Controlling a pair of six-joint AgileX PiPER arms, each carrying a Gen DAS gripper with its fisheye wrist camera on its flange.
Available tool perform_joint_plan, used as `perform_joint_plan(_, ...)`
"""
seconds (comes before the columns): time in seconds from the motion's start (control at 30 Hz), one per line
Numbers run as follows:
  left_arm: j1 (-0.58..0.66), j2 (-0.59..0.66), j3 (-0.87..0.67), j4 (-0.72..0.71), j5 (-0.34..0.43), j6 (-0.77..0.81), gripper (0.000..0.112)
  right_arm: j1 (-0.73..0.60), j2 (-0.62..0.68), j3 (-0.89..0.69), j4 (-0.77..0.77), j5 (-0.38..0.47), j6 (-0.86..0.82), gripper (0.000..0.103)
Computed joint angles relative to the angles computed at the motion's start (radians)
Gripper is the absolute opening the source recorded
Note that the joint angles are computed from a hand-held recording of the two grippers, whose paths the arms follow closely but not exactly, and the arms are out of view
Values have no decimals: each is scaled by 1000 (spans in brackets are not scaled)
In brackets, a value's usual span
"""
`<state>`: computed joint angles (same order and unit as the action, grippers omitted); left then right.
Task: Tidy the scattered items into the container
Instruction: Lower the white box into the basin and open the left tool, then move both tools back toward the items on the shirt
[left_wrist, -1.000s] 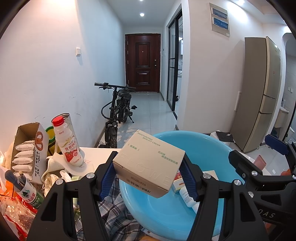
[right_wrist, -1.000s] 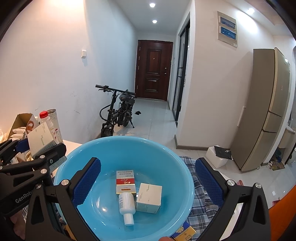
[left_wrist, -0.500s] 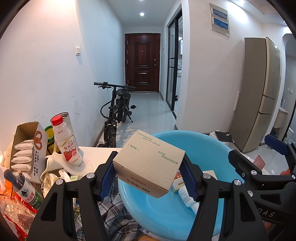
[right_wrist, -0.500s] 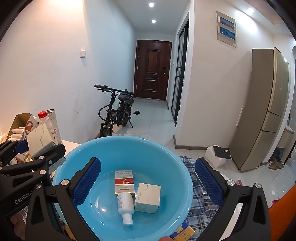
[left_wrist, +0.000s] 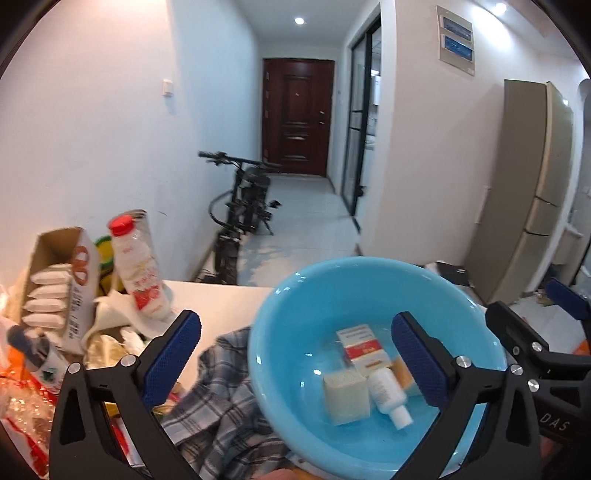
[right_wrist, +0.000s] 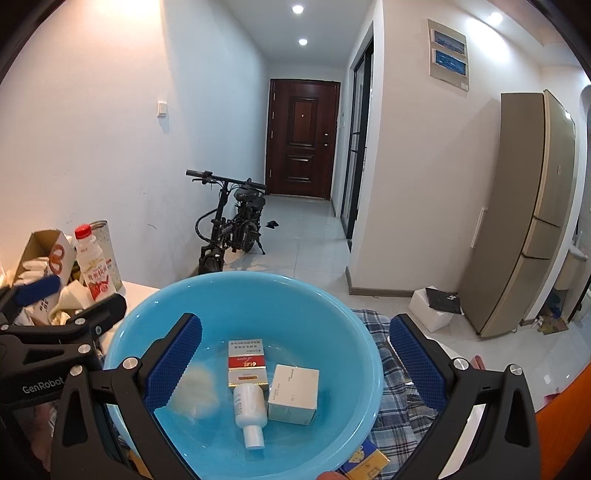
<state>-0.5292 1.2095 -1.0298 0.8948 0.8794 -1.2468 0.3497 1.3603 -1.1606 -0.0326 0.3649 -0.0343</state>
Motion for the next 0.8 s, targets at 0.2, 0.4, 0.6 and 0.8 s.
perform_joint_plan(0.2,-25,11,-4,21,29,-16,103,-13,-9,5,29,2,-33,103)
perform_joint_plan(0.4,-39,10,-4,35,55,-26,102,-15,-8,-6,30,13,-36,103)
perform_joint_plan(0.6,-97,8,-7,88,134,-58,103,-14,-24,-15,61,37,-68,103)
perform_joint_plan(0.8,-136,-35,-11,82,165,-63,102,16,-83,-6,40,57,-38,103)
